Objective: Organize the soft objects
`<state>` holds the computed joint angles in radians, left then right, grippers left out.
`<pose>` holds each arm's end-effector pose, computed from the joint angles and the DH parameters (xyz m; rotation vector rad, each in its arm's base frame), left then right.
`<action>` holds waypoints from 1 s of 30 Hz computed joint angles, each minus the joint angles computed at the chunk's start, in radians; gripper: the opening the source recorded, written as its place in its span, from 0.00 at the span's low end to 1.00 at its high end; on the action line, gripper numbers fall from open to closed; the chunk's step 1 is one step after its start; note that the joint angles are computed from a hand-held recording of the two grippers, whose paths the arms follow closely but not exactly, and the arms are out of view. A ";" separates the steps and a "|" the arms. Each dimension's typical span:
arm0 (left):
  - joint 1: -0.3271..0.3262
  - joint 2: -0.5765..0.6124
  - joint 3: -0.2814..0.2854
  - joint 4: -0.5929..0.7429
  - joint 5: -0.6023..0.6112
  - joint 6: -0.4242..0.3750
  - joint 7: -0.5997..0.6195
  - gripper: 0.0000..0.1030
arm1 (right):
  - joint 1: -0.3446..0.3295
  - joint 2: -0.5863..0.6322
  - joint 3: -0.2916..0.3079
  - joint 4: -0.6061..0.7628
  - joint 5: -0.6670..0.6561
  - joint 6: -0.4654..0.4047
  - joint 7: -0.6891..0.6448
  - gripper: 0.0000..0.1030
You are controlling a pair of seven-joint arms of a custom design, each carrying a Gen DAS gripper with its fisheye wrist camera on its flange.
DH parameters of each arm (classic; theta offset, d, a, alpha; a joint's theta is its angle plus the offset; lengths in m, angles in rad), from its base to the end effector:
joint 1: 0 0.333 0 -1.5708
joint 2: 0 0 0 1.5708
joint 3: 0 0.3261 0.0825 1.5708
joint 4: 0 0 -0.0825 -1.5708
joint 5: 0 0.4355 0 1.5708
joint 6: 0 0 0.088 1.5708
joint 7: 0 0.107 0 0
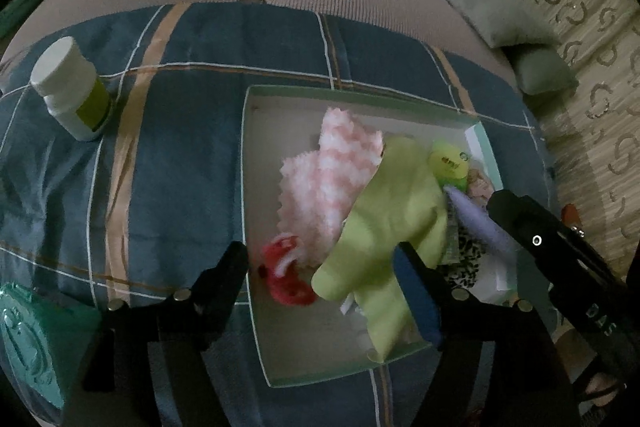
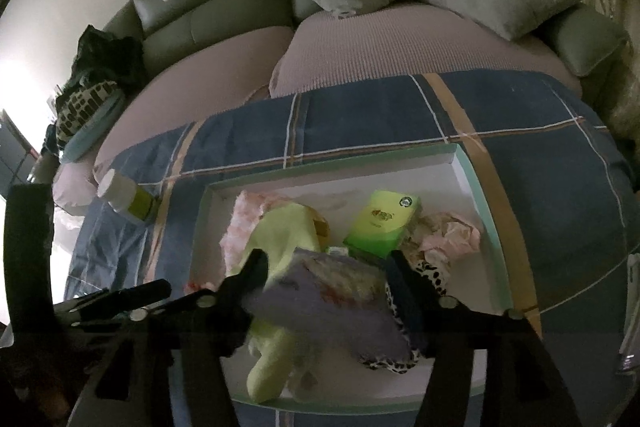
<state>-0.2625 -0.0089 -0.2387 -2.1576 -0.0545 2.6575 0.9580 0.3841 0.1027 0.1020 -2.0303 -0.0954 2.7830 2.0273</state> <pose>0.5430 -0.2960 0.4403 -2.2504 1.9305 -0.7625 0.5846 0.3119 0.4549 -1.8715 1.6870 -0.3264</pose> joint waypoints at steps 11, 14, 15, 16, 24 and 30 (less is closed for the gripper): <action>0.012 -0.079 0.000 -0.096 0.031 0.073 -0.083 0.81 | 0.004 -0.039 -0.001 -0.040 -0.054 -0.003 0.066 0.76; 0.022 -0.098 -0.011 -0.115 0.098 0.066 -0.151 0.91 | 0.010 -0.063 0.001 -0.070 -0.108 -0.019 0.112 0.85; 0.027 -0.105 -0.016 -0.119 0.133 0.059 -0.179 0.91 | 0.009 -0.073 0.002 -0.083 -0.119 -0.017 0.124 0.86; 0.033 -0.113 -0.022 -0.125 0.172 0.052 -0.213 0.91 | 0.008 -0.083 0.005 -0.096 -0.127 -0.014 0.135 0.87; 0.035 -0.163 -0.037 -0.182 0.251 0.044 -0.300 0.92 | 0.003 -0.145 0.030 -0.191 -0.153 -0.029 0.183 1.00; 0.033 -0.200 -0.054 -0.229 0.292 0.015 -0.358 0.92 | 0.009 -0.162 0.046 -0.221 -0.145 -0.045 0.178 1.00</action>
